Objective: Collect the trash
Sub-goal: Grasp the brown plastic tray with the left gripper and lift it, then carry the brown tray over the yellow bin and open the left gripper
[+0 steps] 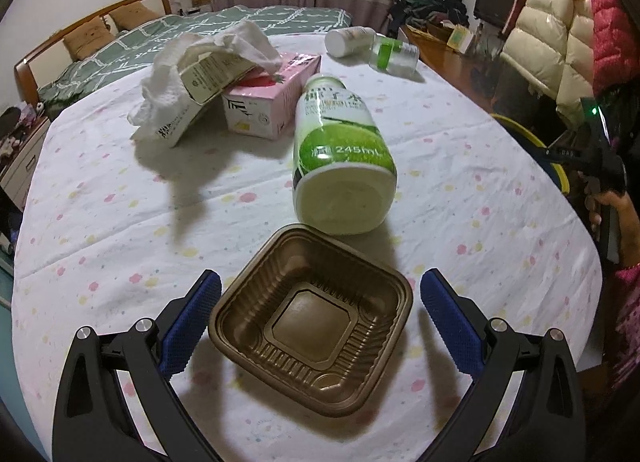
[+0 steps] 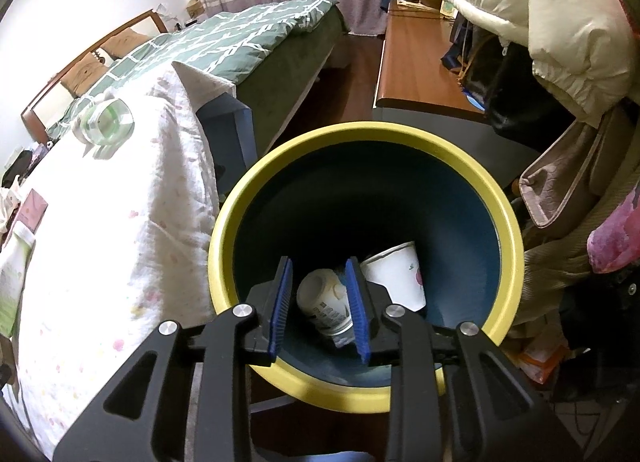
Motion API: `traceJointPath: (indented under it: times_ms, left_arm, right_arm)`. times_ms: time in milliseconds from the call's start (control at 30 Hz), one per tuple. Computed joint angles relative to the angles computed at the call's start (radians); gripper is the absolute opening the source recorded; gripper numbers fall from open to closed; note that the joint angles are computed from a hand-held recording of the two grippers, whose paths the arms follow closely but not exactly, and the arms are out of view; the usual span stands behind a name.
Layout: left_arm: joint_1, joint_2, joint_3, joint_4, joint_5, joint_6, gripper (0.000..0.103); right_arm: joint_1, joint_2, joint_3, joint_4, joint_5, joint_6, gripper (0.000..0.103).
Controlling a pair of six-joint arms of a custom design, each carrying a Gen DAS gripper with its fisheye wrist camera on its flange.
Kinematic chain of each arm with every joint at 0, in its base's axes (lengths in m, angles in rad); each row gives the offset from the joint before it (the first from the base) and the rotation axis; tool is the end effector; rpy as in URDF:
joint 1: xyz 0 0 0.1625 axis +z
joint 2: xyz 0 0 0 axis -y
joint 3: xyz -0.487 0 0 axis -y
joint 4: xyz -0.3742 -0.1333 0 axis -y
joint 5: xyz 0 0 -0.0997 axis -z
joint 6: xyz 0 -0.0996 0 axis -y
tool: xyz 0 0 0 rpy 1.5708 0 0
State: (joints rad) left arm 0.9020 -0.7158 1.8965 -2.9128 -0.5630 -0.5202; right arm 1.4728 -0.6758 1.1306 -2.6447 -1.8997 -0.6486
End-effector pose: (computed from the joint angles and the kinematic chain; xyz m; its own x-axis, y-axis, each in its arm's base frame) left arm -0.2117 -0.6187 0.0995 -0.7406 -0.1902 -0.6444 0.2810 0.7835 -0.5542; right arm 0.0173 -0.8578 0.2838 -0.7841 -0.2671 0.5602 -0.4944 0.8145 -0.3036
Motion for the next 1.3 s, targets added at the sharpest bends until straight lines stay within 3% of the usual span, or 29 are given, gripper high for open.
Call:
traceJointPath:
  times_ms: [133,200,767,1033,1300]
  left_arm:
    - [0.003,0.001,-0.003,0.004,-0.002,0.0,0.094]
    - [0.005,0.002,-0.008,0.01,-0.006,0.0,0.084]
    - [-0.076,0.027,-0.052,0.042,0.028,0.014,0.082]
    - [-0.069,0.133,-0.246,0.025,-0.026,0.163,0.082]
    - [-0.034,0.314,-0.609,0.13,-0.117,0.323,0.082]
  right_arm:
    - [0.0,0.0,-0.003,0.007,0.003,-0.001,0.027]
    - [0.0,-0.001,0.001,0.006,0.005,-0.002,0.027]
    - [-0.015,-0.054,0.067,-0.013,0.063,-0.005,0.027]
    - [-0.042,-0.121,0.143,-0.075,0.099,-0.019,0.027]
    - [-0.085,-0.173,0.181,-0.117,0.108,-0.023,0.027]
